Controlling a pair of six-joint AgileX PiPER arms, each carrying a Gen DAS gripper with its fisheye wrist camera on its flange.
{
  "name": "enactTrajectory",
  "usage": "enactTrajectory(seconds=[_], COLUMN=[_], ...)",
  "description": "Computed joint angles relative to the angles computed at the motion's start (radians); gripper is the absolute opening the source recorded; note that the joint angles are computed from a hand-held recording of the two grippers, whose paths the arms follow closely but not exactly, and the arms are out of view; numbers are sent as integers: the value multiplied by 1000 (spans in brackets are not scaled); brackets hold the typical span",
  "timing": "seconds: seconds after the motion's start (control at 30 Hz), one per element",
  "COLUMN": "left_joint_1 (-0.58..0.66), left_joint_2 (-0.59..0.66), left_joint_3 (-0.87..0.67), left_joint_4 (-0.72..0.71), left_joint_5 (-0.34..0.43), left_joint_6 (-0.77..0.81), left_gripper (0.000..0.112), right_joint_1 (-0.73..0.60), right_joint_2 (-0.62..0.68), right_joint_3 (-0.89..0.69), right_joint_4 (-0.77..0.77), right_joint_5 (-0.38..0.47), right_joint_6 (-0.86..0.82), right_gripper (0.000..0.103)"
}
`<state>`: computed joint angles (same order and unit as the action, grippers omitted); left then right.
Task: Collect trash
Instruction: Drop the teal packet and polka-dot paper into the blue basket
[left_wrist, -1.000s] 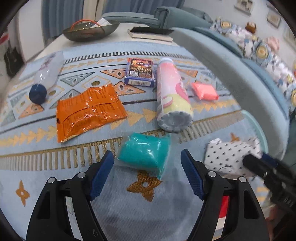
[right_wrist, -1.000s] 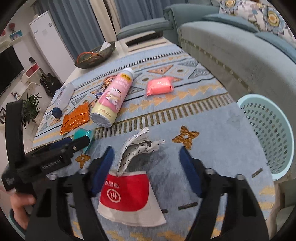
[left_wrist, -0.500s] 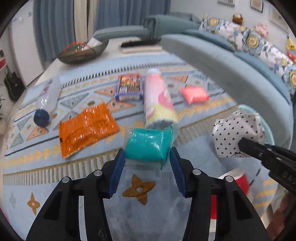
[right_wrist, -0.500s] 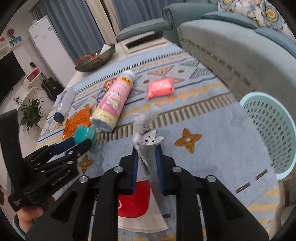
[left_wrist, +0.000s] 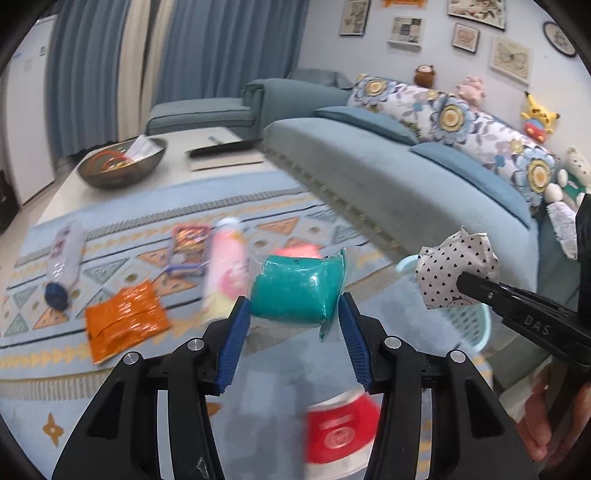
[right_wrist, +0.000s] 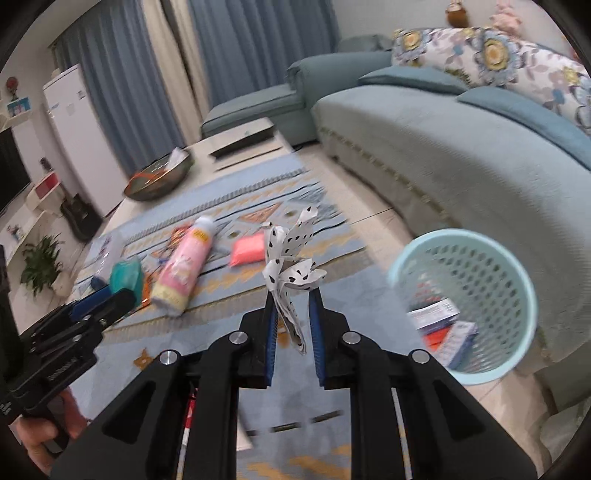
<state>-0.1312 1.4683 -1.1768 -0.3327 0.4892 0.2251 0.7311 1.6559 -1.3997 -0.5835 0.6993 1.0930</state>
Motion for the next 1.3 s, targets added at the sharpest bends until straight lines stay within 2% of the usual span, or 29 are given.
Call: enactTrajectory(seconds=[0.23, 0.43, 0.57, 0.73, 1.03, 1.13, 1.23, 1.3], left_joint_1=[-190, -339, -400, -442, -487, -479, -466, -461], left_joint_2=[78, 212, 322, 474, 634, 653, 656, 641], left_joint_3=[-127, -282, -405, -576, -744, -765, -767, -744], left_joint_4=[154, 297, 332, 314, 329, 302, 258, 248], left_joint_5=[-5, 8, 40, 114, 195, 208, 208, 186], left_joint_6=[-183, -318, -347, -338, -344, -332, -317, -318], left_gripper=[48, 48, 48, 48, 50, 53, 66, 69], right_joint_1=[-114, -233, -311, -391, -484, -498, -519, -526], right_joint_2=[-119, -171, -193, -182, -125, -104, -79, -71], right_joint_3=[137, 239, 310, 366, 421, 413, 394, 388], right_joint_4=[-28, -4, 35, 79, 162, 169, 254, 278], right_joint_5=[-35, -95, -151, -208, -280, -283, -283, -283], right_joint_6=[13, -16, -53, -100, -181, -199, -283, -307], right_gripper=[14, 14, 14, 14, 14, 14, 18, 18])
